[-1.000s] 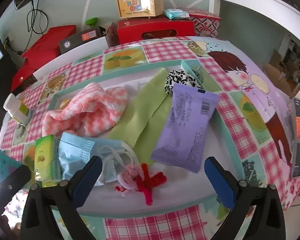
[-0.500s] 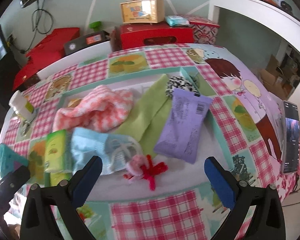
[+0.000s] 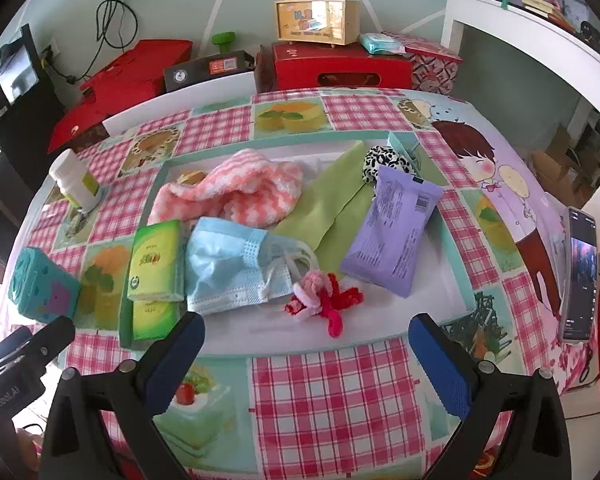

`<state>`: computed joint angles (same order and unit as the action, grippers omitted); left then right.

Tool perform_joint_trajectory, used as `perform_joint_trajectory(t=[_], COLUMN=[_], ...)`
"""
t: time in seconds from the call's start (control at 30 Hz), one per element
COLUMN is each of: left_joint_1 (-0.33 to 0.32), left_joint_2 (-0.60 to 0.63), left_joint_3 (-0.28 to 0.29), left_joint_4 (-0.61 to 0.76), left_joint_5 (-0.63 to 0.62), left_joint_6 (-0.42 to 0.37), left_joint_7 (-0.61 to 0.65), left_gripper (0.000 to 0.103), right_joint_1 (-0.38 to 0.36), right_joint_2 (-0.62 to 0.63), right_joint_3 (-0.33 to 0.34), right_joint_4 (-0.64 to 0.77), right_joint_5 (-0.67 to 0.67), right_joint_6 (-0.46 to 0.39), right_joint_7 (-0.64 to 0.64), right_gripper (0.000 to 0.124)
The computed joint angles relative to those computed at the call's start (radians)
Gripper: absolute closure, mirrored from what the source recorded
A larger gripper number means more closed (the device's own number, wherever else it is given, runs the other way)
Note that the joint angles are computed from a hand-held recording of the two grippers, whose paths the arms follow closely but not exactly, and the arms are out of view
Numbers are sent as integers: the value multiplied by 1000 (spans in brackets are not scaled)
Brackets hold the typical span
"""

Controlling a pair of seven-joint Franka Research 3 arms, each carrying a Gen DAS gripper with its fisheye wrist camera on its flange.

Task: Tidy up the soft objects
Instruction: 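Lift both open grippers back from the tray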

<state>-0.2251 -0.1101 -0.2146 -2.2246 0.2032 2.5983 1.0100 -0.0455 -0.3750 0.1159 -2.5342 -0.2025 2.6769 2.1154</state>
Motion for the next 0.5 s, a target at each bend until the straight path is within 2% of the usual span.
perform_joint_trajectory(t=[0.33, 0.5], left_joint_1=[11, 6], left_joint_2=[-21, -17], left_joint_3=[-20, -19], left_joint_4=[-12, -9], left_joint_5=[139, 164], left_joint_6=[-58, -78], left_joint_7=[-98, -112], left_gripper=[5, 5], right_joint_1=[20, 25], right_joint_2=[-15, -21], right_joint_3=[-4, -5], right_joint_4=[-8, -13], right_joint_5=[19, 27], right_joint_6=[-37, -43], right_joint_7=[-19, -29], right_gripper=[21, 21])
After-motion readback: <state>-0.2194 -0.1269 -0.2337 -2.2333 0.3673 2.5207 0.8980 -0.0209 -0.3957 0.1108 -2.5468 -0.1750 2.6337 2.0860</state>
